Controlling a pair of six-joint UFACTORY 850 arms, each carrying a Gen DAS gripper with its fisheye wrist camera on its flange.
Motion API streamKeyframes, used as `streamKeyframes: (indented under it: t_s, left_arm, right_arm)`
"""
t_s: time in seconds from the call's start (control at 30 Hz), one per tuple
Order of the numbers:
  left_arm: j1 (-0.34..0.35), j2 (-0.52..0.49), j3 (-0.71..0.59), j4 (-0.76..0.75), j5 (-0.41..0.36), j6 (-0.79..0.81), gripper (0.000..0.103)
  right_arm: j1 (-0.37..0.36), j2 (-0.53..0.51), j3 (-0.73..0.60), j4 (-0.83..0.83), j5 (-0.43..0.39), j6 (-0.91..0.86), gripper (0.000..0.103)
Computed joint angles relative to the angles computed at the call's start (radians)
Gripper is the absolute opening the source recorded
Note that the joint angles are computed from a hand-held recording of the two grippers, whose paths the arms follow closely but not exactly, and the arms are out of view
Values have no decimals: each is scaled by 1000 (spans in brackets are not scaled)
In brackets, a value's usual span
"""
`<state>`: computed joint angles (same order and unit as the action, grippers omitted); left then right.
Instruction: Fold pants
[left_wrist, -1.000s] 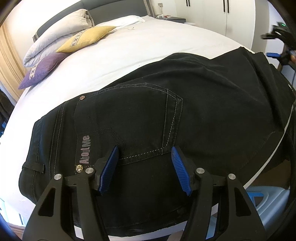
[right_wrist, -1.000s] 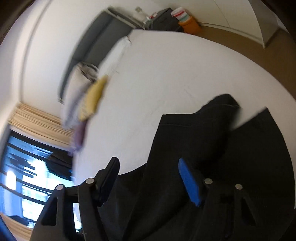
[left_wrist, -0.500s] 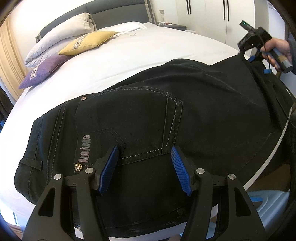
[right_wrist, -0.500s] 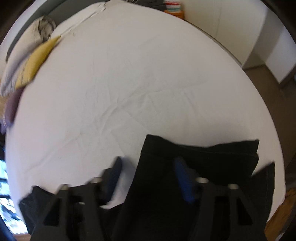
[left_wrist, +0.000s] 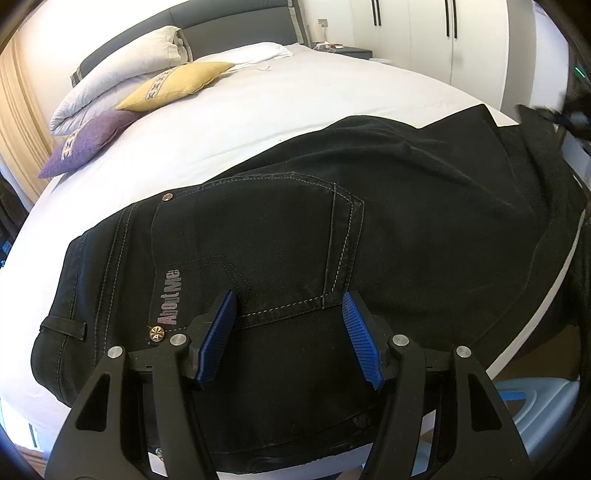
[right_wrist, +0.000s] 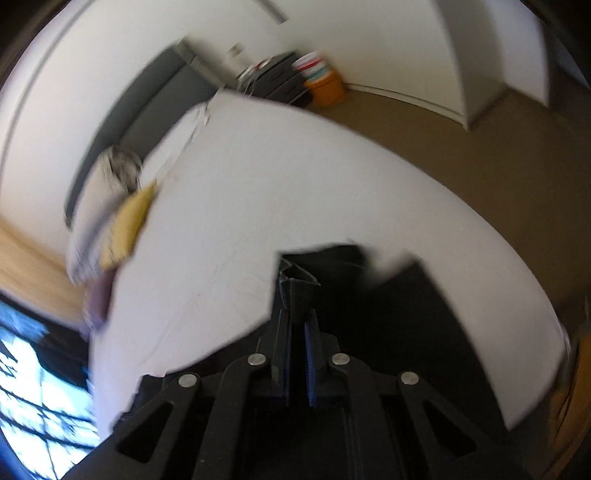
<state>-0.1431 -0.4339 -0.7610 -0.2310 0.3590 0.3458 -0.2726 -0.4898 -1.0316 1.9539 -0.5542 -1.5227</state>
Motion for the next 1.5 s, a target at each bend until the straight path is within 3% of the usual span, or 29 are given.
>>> streamKeyframes:
  t_s: [0.13,0.23,0.33,0.53,0.6,0.87,1.0,1.4,1.5]
  left_arm:
    - [-12,-9,-11,-88,3,72,68]
    - [-1,-15,-28,-110,-25,62,76]
    - [5,-14,-38,-115,-51,59,77]
    - [-15,-7,-41,-261,-55,176,77]
    - [-18,-2,-39,-268,-56,177,77]
    - [-23,10,-19,-214,-42,132,79]
    - [-18,2,-18,-199,-24,107,86]
    - [-37,10,-7,-230,-6,120,86]
    - [-49,21,16,-216,33,117,86]
  right_arm:
    - [-74,-15,124,79,-44,-62,7]
    - [-87,-77,142,132,-149,-35,5]
    - [-61,-50,148,185,-105,-110,6]
    - [-76,-1,197,254,-130,-190,5]
    - [-28,8,204,317,-101,-211,5]
    - [-59,2,240,364,-97,-227,5]
    - [-57,5,248,371,-74,-254,5]
    - [-52,31,268,384,-59,-304,4]
    - [-54,16,264,375,-48,-290,4]
